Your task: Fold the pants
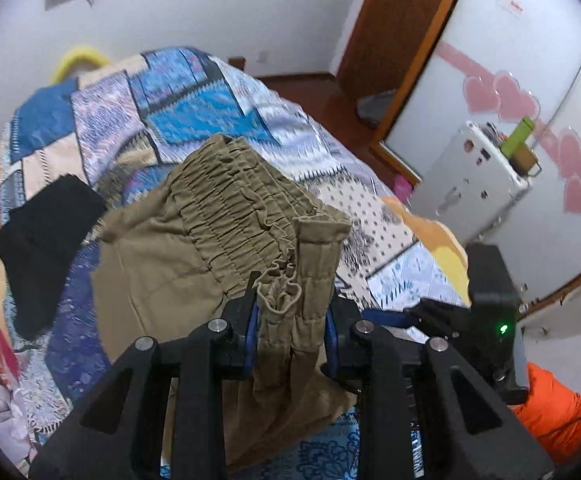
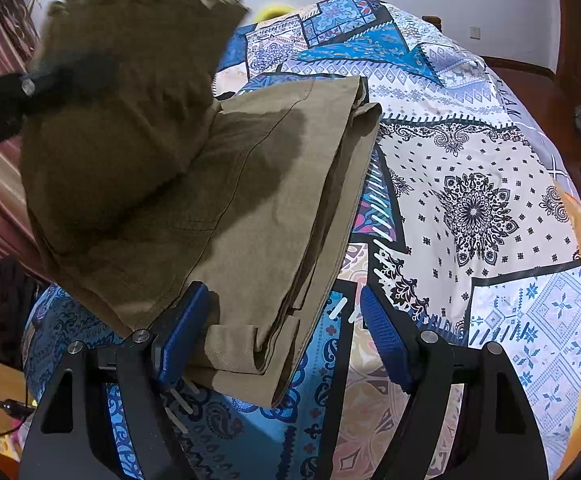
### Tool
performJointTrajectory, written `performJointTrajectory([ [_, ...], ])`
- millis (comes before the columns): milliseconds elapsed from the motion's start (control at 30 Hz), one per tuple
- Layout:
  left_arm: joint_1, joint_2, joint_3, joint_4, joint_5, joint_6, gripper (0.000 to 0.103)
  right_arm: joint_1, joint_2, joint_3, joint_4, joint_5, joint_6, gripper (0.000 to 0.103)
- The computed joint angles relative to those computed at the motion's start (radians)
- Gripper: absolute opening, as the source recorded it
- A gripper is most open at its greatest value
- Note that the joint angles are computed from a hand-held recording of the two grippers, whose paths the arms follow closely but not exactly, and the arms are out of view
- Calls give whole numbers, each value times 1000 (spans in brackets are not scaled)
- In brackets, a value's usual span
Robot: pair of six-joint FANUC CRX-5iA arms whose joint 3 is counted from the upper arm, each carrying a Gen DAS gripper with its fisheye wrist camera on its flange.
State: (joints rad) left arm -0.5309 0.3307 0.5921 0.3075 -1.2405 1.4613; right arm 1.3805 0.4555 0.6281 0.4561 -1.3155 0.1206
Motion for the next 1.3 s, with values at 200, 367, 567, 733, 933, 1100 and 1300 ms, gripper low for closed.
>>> performJointTrajectory([
  [200, -42, 16, 49, -84, -49, 1, 36, 1, -2, -4, 4, 3, -7, 75],
  [367, -31, 8, 41, -59, -54, 6, 59, 1, -5, -9, 4, 4, -9, 75],
  [567, 20, -15, 25, -15, -19, 49, 66, 1, -7, -12, 5, 6, -9, 75],
  [733, 49, -11, 68, -107, 9, 112, 74, 1, -13, -19, 7, 9, -9, 75],
  [933, 88, 120, 235, -203, -100, 175, 76, 7, 2, 12, 27, -15, 5, 75],
  [1100, 91, 255, 391, -260, -200, 169, 76, 17, 39, 80, 67, -78, 48, 75],
  [1300, 56, 440, 621, -361, -371, 133, 83, 21, 69, 134, 80, -131, 88, 75],
])
